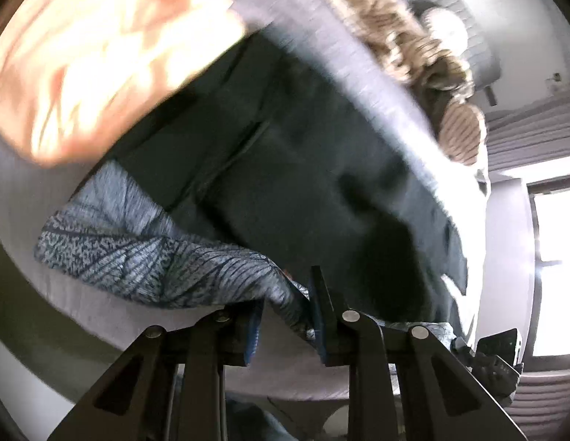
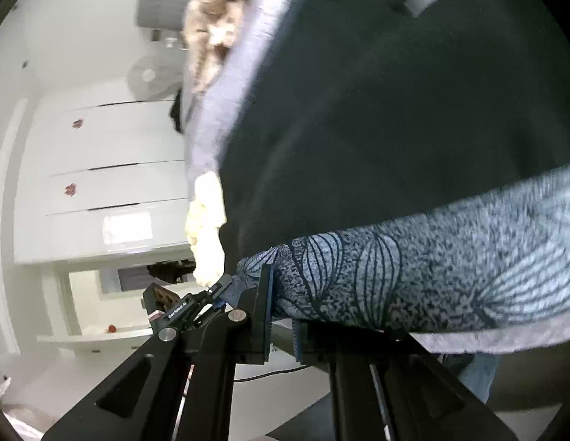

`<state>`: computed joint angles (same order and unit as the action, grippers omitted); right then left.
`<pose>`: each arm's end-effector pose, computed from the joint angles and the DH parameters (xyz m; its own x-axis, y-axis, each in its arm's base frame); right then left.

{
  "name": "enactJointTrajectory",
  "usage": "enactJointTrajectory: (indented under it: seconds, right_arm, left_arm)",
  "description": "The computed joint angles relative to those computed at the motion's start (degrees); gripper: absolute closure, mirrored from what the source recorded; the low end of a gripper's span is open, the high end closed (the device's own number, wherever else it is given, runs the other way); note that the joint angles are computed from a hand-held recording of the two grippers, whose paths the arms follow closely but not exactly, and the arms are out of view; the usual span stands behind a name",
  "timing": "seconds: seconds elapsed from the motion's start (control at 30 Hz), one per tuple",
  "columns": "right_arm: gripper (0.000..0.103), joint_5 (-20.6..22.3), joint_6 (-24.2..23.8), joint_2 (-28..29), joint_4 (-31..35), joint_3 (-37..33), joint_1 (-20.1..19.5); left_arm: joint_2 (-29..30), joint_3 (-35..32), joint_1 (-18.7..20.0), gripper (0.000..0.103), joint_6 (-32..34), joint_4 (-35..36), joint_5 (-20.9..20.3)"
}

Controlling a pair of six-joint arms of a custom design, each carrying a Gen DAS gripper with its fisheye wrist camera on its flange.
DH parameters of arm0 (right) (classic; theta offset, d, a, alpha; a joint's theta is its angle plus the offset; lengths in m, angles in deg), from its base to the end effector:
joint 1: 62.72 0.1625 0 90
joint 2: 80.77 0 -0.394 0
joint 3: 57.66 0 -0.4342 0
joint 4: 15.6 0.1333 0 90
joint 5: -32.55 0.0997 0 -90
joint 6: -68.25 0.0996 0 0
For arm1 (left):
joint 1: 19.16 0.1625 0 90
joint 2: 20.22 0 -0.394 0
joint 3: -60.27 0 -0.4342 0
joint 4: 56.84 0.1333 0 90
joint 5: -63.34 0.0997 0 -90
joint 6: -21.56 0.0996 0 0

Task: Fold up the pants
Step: 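Grasp the waistband with both grippers and lift it up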

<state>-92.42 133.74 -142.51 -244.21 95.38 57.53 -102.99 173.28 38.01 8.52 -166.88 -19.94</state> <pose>0.2191 -0.2245 0.0934 -0.6925 0.5126 -0.5076 0.6955 0.2875 -0.6585 -0.1521 -0.5032 0.2197 -0.9224 0.3549 -0.1522 0.3341 0.9311 0.1465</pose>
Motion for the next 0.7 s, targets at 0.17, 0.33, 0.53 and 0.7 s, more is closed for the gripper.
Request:
enactJointTrajectory:
  seconds: [0.17,0.33,0.53,0.7]
  right_arm:
    - [0.093,-0.39,-8.08,-13.93,11.51,-0.09,-1.91]
    - [0.093,5.62,-19.82,-27.56,23.45,-2.40,-13.09]
    - [0.093,13.08,-30.22,-33.86,34.11,-6.50,-28.48]
    - [0.084,14.49,-28.30,-29.31,40.24,-9.41,-37.87]
  left_arm:
    - [7.18,-6.17,-1.56,0.078,2.88,-5.61,-2.31]
    - [18.06,-14.08,-2.52,0.078,7.17,-11.69,-2.11]
    - [32.03,-23.35,-2.37,0.067,11.05,-16.66,2.69]
    - [37.08,-26.69,-2.40,0.039,10.53,-15.53,11.86]
